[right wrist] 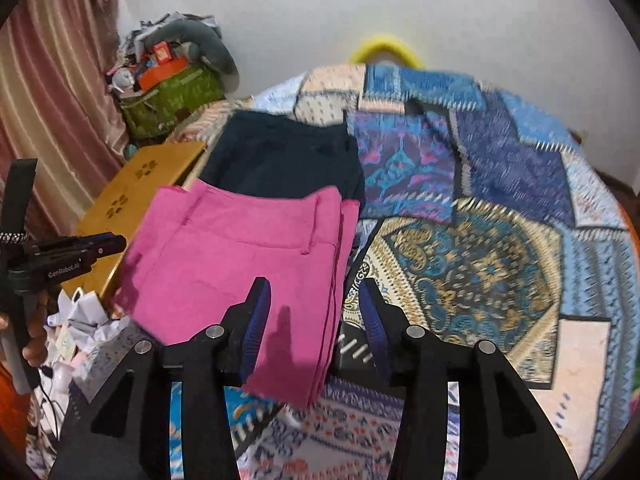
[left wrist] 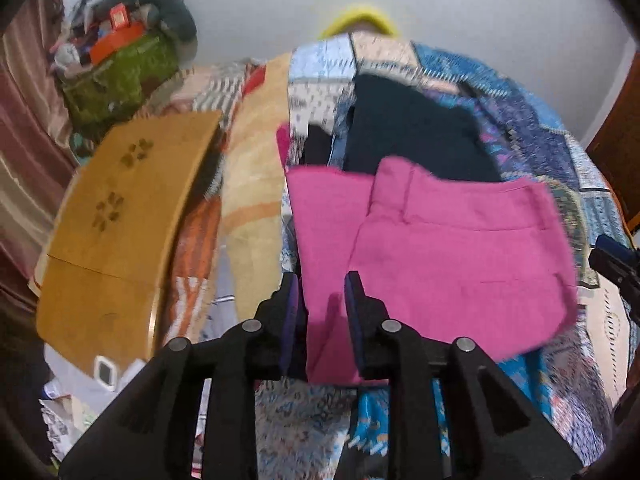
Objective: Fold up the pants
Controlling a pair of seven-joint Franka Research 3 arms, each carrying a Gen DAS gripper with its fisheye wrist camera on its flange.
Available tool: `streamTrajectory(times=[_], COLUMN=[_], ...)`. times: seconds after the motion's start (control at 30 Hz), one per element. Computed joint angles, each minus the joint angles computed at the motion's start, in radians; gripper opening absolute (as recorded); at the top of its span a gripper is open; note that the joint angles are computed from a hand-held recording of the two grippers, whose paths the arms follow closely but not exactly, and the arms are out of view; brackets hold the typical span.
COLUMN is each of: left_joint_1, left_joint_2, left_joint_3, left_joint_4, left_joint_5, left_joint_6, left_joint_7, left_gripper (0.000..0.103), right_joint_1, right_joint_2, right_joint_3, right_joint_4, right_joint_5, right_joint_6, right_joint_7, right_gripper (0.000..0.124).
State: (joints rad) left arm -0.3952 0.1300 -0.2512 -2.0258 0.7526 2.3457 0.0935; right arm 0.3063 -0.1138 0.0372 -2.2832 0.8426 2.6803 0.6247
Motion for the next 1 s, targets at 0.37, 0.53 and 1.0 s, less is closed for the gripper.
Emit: streamTrajectory(times=[0.37, 0.53, 1.0], left_joint_1=[-0.124, -0.203, -0.482], left_joint_2=[-0.207, -0.220, -0.073], left_joint_3=[-0.164, -0.251, -0.290], left_joint_4=[0.032, 0.095, 0.257], left_joint_5=[0.289, 0.409, 0.603], left_joint_6=[-0.248, -0.411, -0.843], left_joint_7=[-0.178, -0.256, -0.343], left_gripper=[0.030, 0.030, 0.081], right_joint_1=[0.076, 0.118, 0.187], right_joint_2=[-0.453, -0.684, -1.076], right_joint_3=[-0.119, -0.161, -0.151], right_joint_4=[-0.197, -0.301, -0.521], right_joint_5=[0.254, 0.321, 0.329], right_joint_6=[-0.056, -0.046, 0.100], right_joint_7=[-0.265, -0.339, -0.285], right_gripper=[0.042, 0.042, 0.083])
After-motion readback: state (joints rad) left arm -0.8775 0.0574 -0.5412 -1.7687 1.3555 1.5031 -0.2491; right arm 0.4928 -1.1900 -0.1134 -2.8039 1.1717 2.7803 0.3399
